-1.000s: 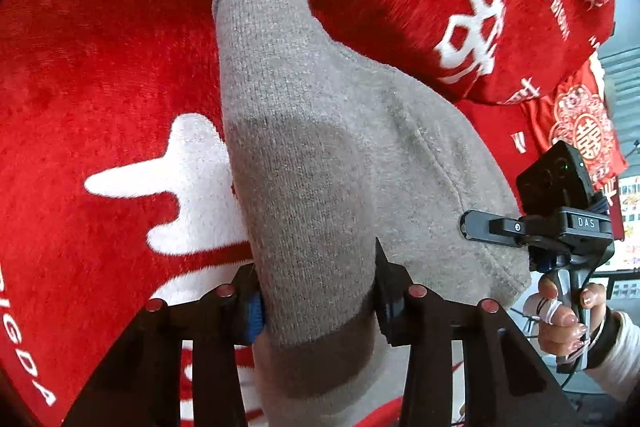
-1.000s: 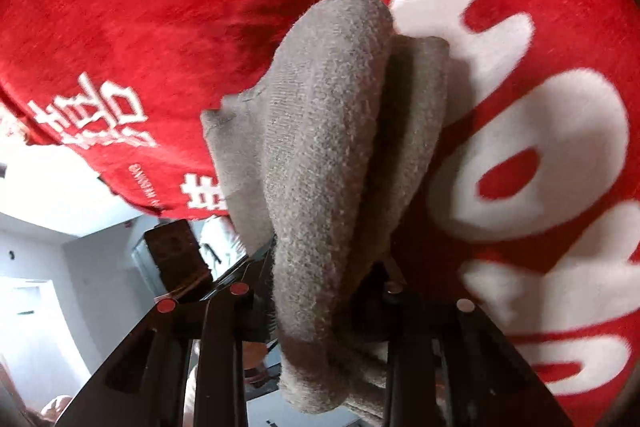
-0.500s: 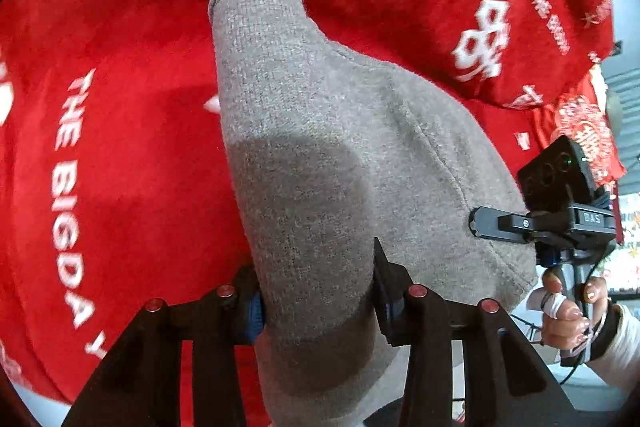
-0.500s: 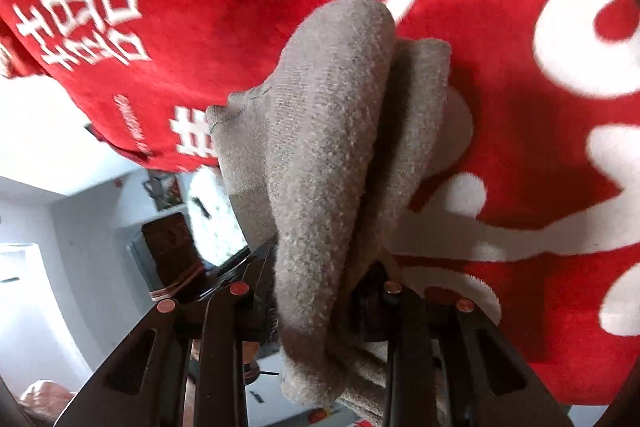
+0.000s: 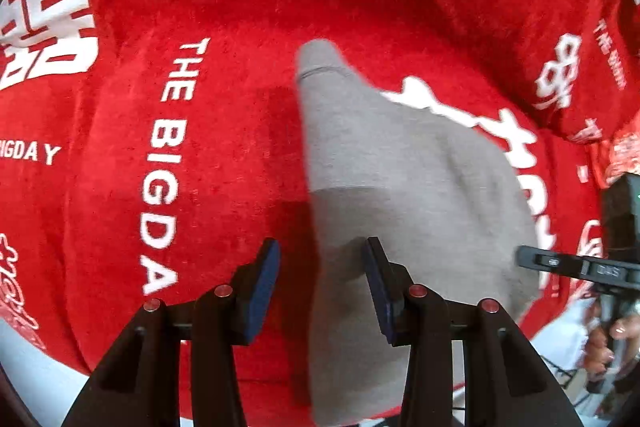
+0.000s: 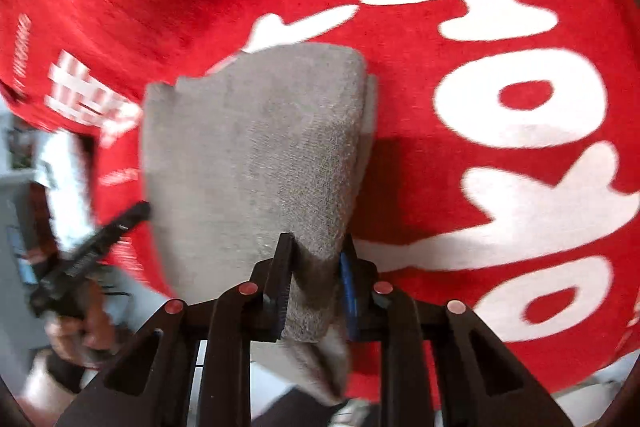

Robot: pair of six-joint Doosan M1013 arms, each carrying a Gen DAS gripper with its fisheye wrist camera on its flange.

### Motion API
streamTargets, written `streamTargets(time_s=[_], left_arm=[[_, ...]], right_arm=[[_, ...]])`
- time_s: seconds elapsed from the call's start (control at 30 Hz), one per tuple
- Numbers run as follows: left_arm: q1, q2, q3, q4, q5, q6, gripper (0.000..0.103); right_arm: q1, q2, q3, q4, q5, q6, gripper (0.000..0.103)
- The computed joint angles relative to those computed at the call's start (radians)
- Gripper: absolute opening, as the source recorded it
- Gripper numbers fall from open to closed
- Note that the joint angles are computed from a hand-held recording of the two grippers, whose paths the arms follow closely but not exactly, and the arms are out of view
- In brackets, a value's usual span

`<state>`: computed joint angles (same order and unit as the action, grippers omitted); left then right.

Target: Fold small clothes

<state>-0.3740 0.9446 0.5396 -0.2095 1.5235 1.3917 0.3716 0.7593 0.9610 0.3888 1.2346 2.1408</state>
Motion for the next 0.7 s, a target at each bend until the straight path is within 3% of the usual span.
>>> streamTargets(time_s=[0.1, 0.17, 0.27, 0.37, 0.47, 0.7], left_arm=[[-0.016, 0.001, 0.021, 0.039, -0.018, 0.003, 0.047], [-0.028, -0.012, 0.051, 0.076, -0.054, 0.014, 0.053], [-0.036, -0.021, 0.067, 0.132, -0.074, 0.031, 0.064], [-0.033, -0.016, 0.052, 0.133, -0.048, 0.029, 0.064], [-0.04, -0.025, 0.057, 0.171, -0.038, 0.03, 0.064], [-0.052, -0.054, 0.095, 0.212, -0.005, 0.003, 0.064]], right_arm=[[0.018, 0.013, -0.011, -0.076, 0.009, 0.024, 0.024], [0.025, 0.013, -0.018, -0.121, 0.016, 0.04, 0.032], [0.035, 0.02, -0.054, -0.161, 0.06, 0.071, 0.033], [0.04, 0.008, -0.053, -0.195, 0.085, 0.114, 0.033], [0.029, -0.044, 0.025, -0.163, 0.042, 0.135, 0.032], [0.039, -0.082, 0.063, -0.146, 0.029, 0.167, 0.032]])
